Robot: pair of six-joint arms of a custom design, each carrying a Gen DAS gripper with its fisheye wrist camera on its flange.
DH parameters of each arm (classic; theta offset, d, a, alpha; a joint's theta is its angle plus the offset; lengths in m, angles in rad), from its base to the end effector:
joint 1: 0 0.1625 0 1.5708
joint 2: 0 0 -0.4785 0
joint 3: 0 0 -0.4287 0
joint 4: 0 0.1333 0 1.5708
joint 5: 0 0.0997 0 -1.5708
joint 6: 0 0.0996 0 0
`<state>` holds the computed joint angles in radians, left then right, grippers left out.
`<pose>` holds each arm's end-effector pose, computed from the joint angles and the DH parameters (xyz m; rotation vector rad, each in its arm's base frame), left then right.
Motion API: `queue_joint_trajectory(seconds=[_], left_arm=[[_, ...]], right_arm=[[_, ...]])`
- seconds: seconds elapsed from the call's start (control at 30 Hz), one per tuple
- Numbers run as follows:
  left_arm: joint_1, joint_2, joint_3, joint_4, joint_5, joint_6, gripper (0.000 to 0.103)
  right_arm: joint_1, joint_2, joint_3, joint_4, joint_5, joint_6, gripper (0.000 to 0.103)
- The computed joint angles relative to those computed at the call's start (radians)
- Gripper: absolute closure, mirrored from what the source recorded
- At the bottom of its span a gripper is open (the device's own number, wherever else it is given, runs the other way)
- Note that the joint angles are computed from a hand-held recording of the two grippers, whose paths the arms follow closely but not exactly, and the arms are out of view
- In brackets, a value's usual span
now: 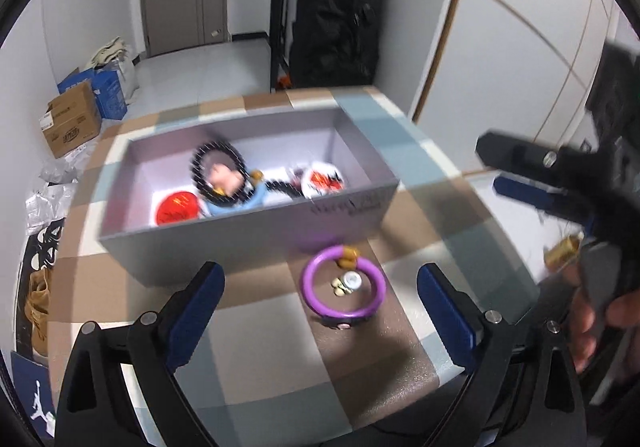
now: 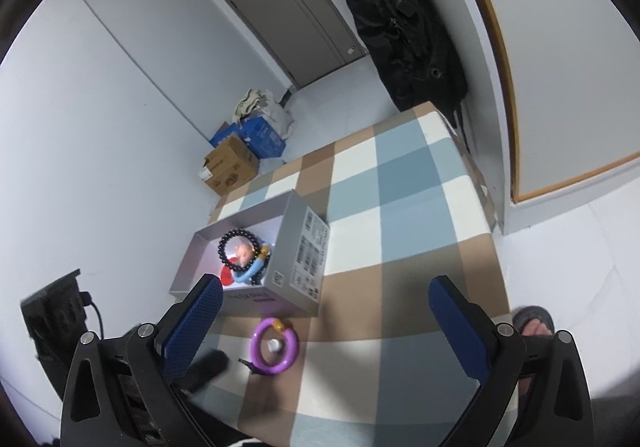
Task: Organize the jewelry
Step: 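Withdraw both grippers and move the left gripper to the purple ring, then grasp and lift the purple ring with the left gripper while the right gripper grasps the small white charm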
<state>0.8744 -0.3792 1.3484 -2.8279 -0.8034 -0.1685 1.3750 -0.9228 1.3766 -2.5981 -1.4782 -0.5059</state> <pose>-0.3598 -0.7460 -0.0542 0.5028 2.4122 -0.7399 -0.0181 -0.8239 0.3269 0.4884 -2.8673 0.8517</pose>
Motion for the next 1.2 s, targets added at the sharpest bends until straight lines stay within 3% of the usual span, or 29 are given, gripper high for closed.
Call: queue_joint_trajectory(seconds=[0.53,0.83,0.87,0.97,1.03,1.2], left_arm=[[-0.014,0.051,-0.069,0.209,0.120,-0.055,0.008],[-0.014,0.046,-0.061,0.195,0.115,-0.057,0.010],[-0.012,0.045,-0.063,0.193,0.103,-0.052,0.012],[-0.003,0.035,-0.064,0.185,0.027,-0.040,0.036],[-0.005,0.037,-0.071,0.191,0.023,-0.030,0.050],[-0.011,0.039,-0.069,0.188,0.017,-0.012,0.054]], right_arm=[[-0.002,0.000,-0.004,0.021,-0.041,-0.022,0.000],[0.002,0.009,-0.011,0.020,-0.053,-0.025,0.000],[0.003,0.010,-0.012,0.019,-0.054,-0.024,0.000],[0.003,0.013,-0.016,0.018,-0.060,-0.017,0.000],[0.003,0.015,-0.019,0.021,-0.065,-0.013,0.000],[0.008,0.020,-0.021,0.018,-0.073,-0.015,0.000]])
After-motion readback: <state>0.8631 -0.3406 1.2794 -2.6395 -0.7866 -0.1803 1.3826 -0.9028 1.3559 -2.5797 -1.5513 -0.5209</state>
